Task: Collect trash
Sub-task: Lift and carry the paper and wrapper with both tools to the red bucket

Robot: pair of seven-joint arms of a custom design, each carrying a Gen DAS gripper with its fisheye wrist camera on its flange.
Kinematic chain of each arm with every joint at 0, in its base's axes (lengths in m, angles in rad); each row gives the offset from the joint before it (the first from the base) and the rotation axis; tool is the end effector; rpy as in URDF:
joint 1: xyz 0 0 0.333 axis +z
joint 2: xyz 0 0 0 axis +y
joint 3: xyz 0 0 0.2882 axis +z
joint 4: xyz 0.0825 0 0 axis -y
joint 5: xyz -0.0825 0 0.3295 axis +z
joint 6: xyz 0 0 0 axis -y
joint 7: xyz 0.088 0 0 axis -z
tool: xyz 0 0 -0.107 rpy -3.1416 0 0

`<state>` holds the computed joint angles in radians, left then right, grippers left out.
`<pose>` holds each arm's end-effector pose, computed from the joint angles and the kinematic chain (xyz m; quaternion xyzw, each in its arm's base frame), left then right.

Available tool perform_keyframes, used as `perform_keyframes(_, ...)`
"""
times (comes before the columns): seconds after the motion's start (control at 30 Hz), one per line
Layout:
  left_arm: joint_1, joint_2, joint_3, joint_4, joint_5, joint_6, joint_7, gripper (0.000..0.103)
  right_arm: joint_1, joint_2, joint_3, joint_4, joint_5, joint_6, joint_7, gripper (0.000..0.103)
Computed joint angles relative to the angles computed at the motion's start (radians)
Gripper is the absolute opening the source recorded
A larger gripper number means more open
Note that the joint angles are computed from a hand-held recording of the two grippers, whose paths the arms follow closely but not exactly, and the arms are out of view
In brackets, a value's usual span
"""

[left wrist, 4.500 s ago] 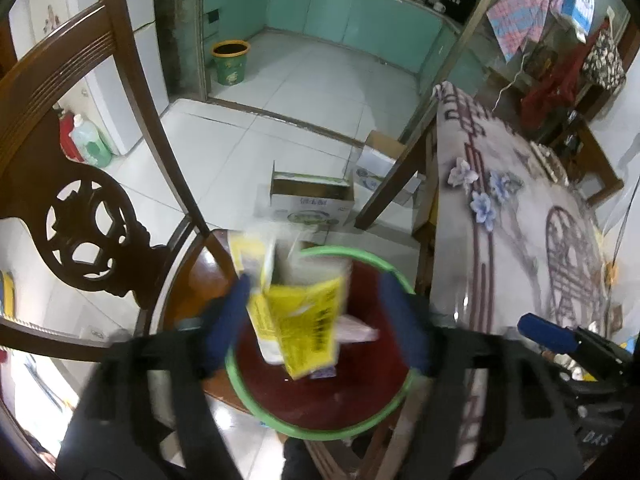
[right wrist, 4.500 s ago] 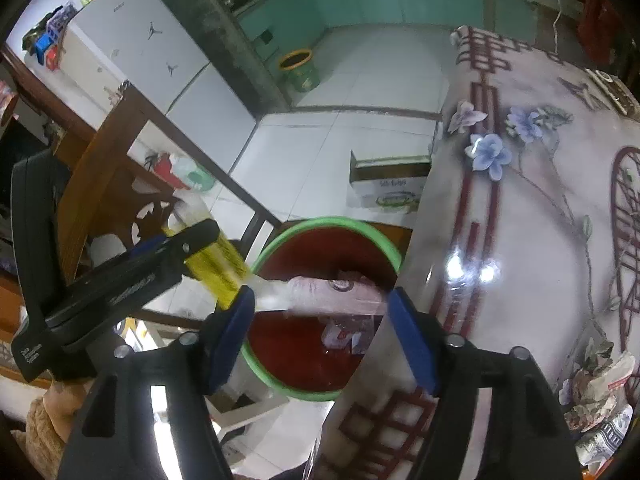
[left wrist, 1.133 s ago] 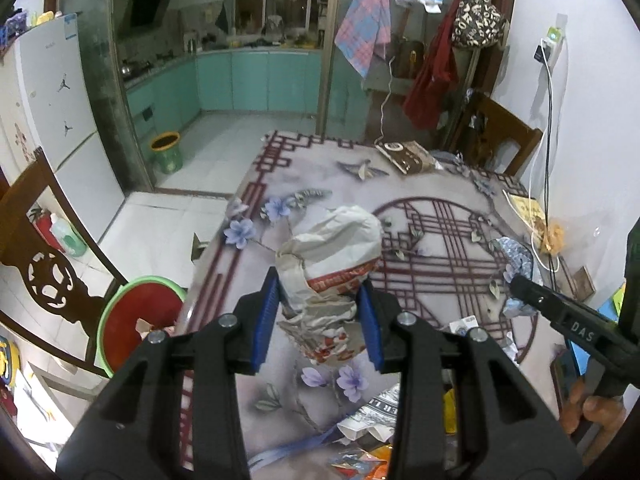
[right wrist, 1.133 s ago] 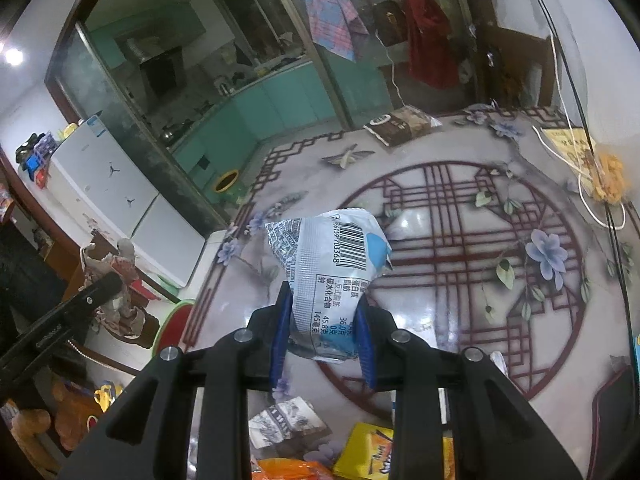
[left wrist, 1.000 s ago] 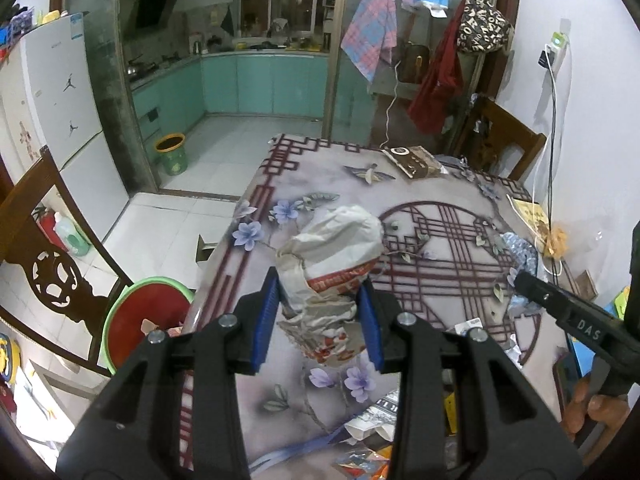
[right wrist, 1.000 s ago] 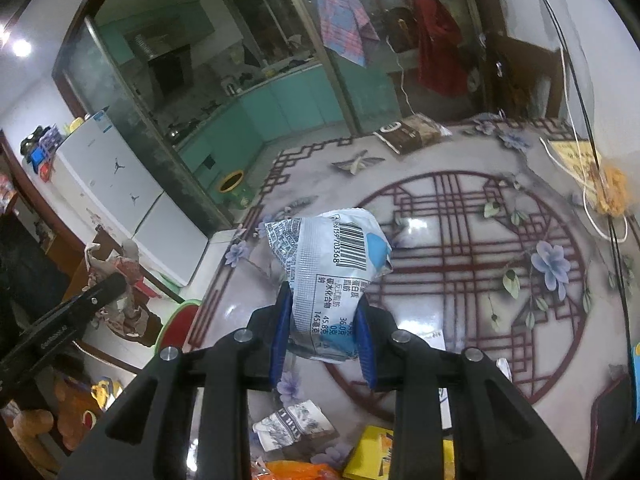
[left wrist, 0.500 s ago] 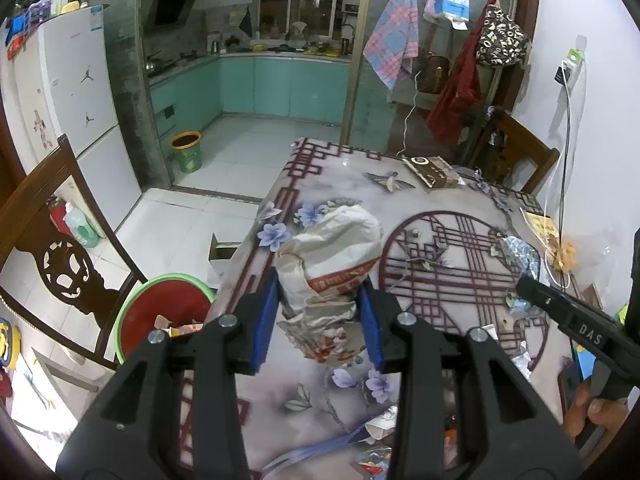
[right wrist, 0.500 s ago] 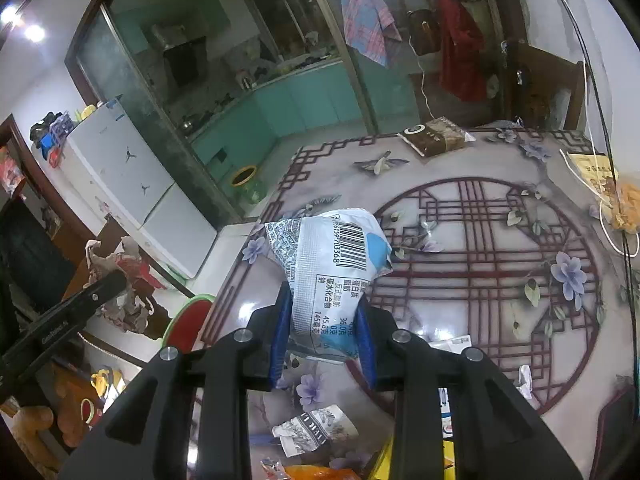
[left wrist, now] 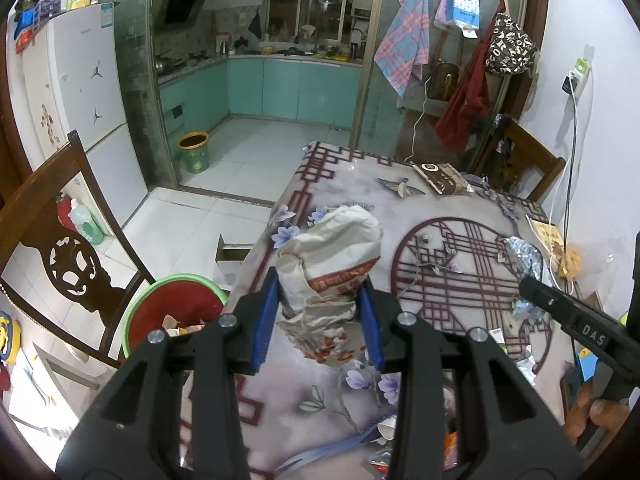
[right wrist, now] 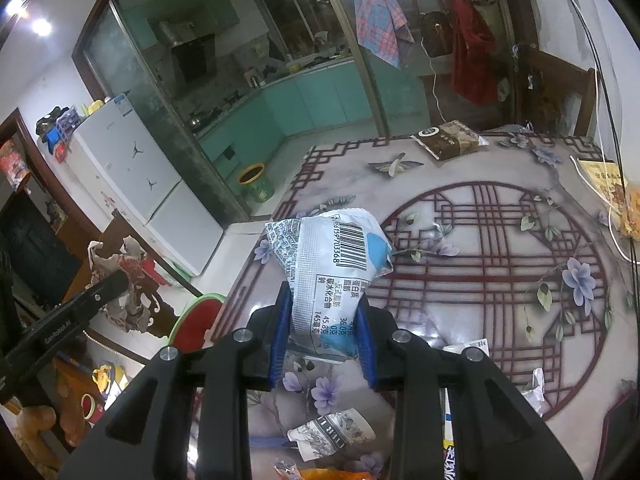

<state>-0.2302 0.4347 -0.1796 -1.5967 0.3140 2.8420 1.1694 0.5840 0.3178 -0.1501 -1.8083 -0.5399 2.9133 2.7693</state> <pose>0.6115 -0.2594 0.4797 -0.5726 0.7144 -0.3414 0.2124 0.5489 0.3007 0.4572 -0.5571 0.7242 -0.1637 0.3718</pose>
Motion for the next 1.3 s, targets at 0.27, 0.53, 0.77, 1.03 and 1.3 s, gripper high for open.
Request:
perform_keyframes(0.27,0.026,-0.012,-0.015,-0.023,-0.029,0.022,0.039,0.036,0.013,0.01,-0.001,0.033,-0.025,-0.029,0.027,0.029)
perform_keyframes(0.53,0.094,-0.011,-0.053,-0.029,-0.1,0.03,0.134,0.037,0.033,0.08,0.015,0.157,-0.003,-0.101,0.019,0.029)
perform_keyframes(0.77,0.172,0.018,-0.094,0.008,-0.2,0.008,0.278,0.037,0.067,0.184,0.014,0.324,0.039,-0.182,0.008,0.029)
perform_keyframes(1.03,0.239,0.068,-0.124,0.081,-0.297,-0.03,0.438,0.037,0.113,0.32,-0.007,0.539,0.09,-0.28,0.01,0.029)
perform_keyframes(1.3,0.287,0.123,-0.149,0.163,-0.388,-0.089,0.578,0.037,0.139,0.477,-0.01,0.811,0.143,-0.434,0.0,0.029)
